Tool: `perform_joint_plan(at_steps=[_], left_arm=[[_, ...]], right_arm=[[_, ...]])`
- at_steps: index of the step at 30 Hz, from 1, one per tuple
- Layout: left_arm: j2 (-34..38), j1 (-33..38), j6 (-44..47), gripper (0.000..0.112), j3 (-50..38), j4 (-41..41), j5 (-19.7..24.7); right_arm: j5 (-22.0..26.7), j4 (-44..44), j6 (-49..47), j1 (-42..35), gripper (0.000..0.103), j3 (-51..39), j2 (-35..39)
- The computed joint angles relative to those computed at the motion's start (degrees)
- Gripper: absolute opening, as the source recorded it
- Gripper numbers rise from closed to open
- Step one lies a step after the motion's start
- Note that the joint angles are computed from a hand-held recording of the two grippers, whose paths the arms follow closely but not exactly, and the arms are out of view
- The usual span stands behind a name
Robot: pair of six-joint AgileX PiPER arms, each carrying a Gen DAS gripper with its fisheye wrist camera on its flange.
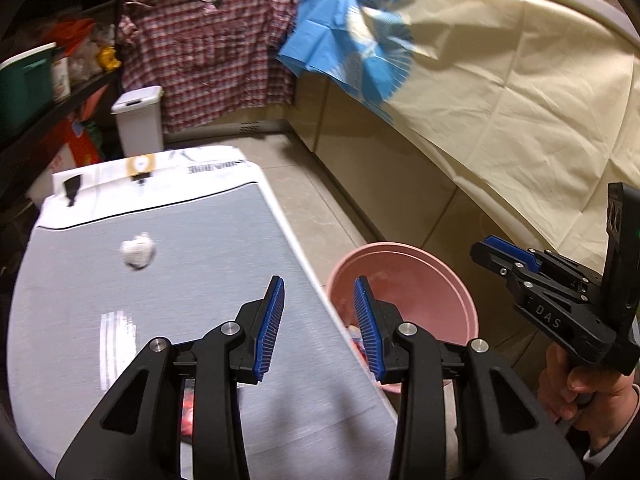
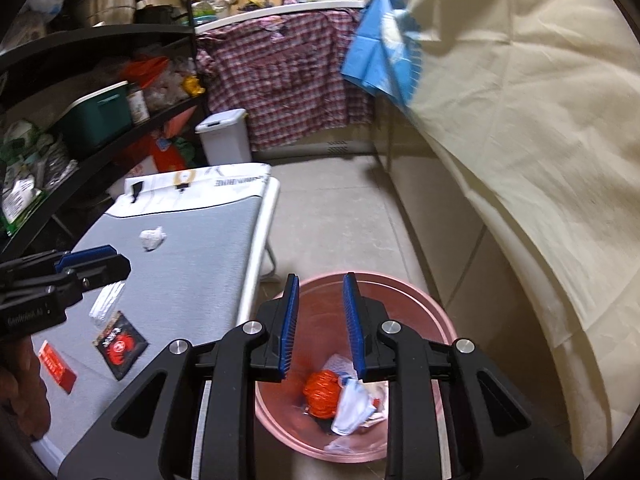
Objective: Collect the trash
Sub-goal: 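Move both open grippers back over the table, then grasp the plastic straws with the left gripper while the right gripper grasps the black snack packet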
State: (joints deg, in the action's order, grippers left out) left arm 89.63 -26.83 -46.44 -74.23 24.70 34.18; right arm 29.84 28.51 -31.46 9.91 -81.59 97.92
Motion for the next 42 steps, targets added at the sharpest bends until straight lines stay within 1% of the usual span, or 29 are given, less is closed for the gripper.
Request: perform_joint_plan(at_steps=[4,6,9,10,15,16,17,18,20,21,22,23,26,30,32,36,39,41,42], left_arm=[[-6.0,4.2,2.0,0.033,6.1,-1.4,-1.3],[-8.6,6.6,3.6,0.028,8.5,-2.7,-1.8],[-13.7,11.6,7.1,0.026,13.3,-5.4,-2.2],[-14.7,13.1,8.4,0.023,14.2,-6.5,-2.2],[-20.5,22.2,17.0,0.022,19.0,-14.0,-2.0],[-22.0,24.9,20.4,0.022,20.2,-16.8,-2.0],[-22.6,25.9,21.6,0.022,20.6,-17.7,-1.9],[-23.8,28.3,24.5,0.022,21.5,-20.2,-1.8],[-25.1,31.4,28.9,0.022,22.5,-24.0,-1.6],[-25.8,32.5,30.6,0.022,23.0,-25.4,-1.5],[-26.3,34.0,33.1,0.022,23.4,-27.4,-1.3],[-26.7,35.0,34.8,0.022,23.8,-28.9,-1.3],[-26.9,37.0,38.2,0.022,24.3,-31.8,-1.4],[-26.1,38.5,41.8,0.022,24.6,-34.8,-1.8],[-25.6,39.1,43.4,0.022,24.8,-36.1,-2.1],[-24.5,39.9,45.8,0.022,25.0,-38.5,-2.7],[-23.5,40.2,47.4,0.022,24.9,-40.0,-3.0],[-23.0,40.1,47.5,0.022,25.1,-40.1,-3.3],[-22.6,40.1,47.7,0.022,25.0,-40.2,-3.4]], right_arm=[[-0.4,2.4,-3.7,3.1,0.024,1.4,-1.1],[-0.4,3.2,-5.4,4.8,0.024,1.9,-1.4],[-0.4,4.8,-7.8,7.4,0.024,2.8,-1.8],[-0.4,5.1,-8.0,8.3,0.024,3.0,-1.8],[-1.1,4.6,-10.4,14.4,0.024,4.1,-1.0],[-1.2,4.4,-10.7,15.4,0.025,4.2,-0.6],[-1.0,4.5,-10.7,16.4,0.029,4.0,0.0],[-0.7,4.6,-10.6,17.0,0.032,3.4,0.8],[0.7,5.4,-11.0,18.7,0.05,2.1,2.7],[1.6,5.4,-10.8,19.5,0.054,1.0,3.9],[2.4,5.3,-10.8,20.0,0.062,0.2,4.8],[3.2,5.2,-10.7,20.7,0.068,-0.5,5.8],[6.2,2.8,-8.0,22.9,0.074,-4.3,10.2],[8.9,-0.3,-6.3,25.3,0.076,-7.9,14.4],[10.2,-1.7,-5.6,26.3,0.08,-9.5,16.2],[12.8,-4.7,-4.3,27.5,0.08,-13.2,19.5],[13.7,-8.0,-2.8,28.3,0.081,-14.7,21.1],[12.3,-10.5,-2.4,29.1,0.085,-14.1,20.9],[12.7,-10.4,-2.4,29.0,0.086,-14.5,21.1]])
